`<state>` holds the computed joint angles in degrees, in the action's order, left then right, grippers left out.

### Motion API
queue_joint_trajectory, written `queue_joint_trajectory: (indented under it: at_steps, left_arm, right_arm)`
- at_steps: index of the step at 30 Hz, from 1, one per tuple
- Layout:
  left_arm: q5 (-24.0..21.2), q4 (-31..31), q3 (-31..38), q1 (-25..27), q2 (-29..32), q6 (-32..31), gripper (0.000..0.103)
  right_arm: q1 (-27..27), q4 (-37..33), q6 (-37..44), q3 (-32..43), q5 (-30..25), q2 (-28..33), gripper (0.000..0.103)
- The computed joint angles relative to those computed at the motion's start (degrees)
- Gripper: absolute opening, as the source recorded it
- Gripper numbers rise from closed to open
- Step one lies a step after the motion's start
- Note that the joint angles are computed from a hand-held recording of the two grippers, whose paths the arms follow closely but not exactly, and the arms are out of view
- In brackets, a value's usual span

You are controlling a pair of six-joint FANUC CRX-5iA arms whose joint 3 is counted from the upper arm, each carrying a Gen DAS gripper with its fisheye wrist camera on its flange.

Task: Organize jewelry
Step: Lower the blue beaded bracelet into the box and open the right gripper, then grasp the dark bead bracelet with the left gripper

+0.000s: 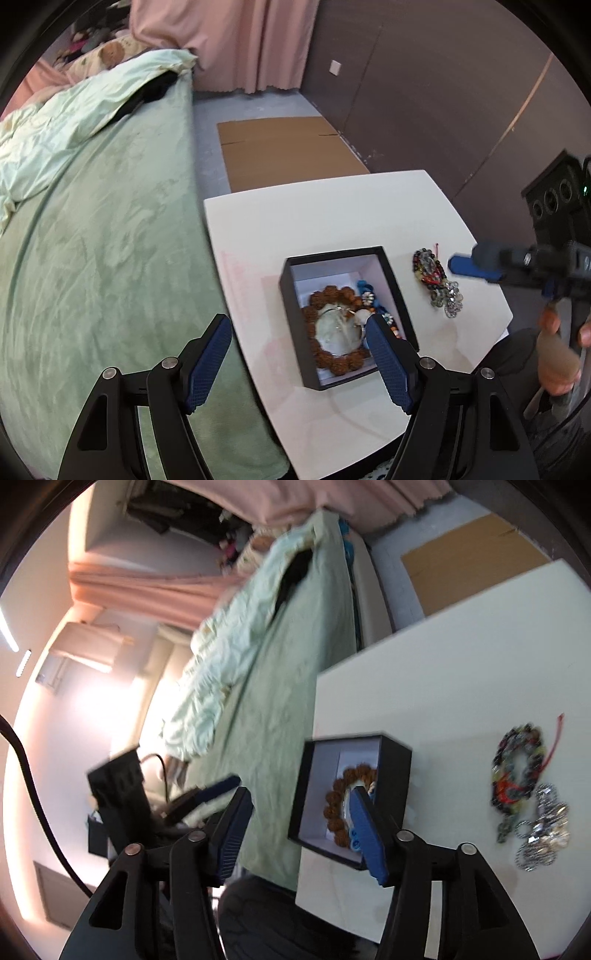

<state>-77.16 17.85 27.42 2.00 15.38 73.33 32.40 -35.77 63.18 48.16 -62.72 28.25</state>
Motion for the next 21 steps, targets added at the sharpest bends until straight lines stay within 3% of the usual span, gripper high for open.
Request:
queue_joint_trajectory:
  at_steps: [6, 21]
  left_arm:
    - [0.5, 0.9, 0.7, -1.5, 0.0, 0.2, 0.076]
    - [-0.7, -0.4, 7.1, -9.6, 4.9, -0.6, 0.076]
  right_arm:
    - [-0.9, -0.1, 0.8, -3.2, 0.2, -2.9, 0.057]
    - [-2.5, 10.7, -6.1, -15.9, 3.2, -11.8, 0.059]
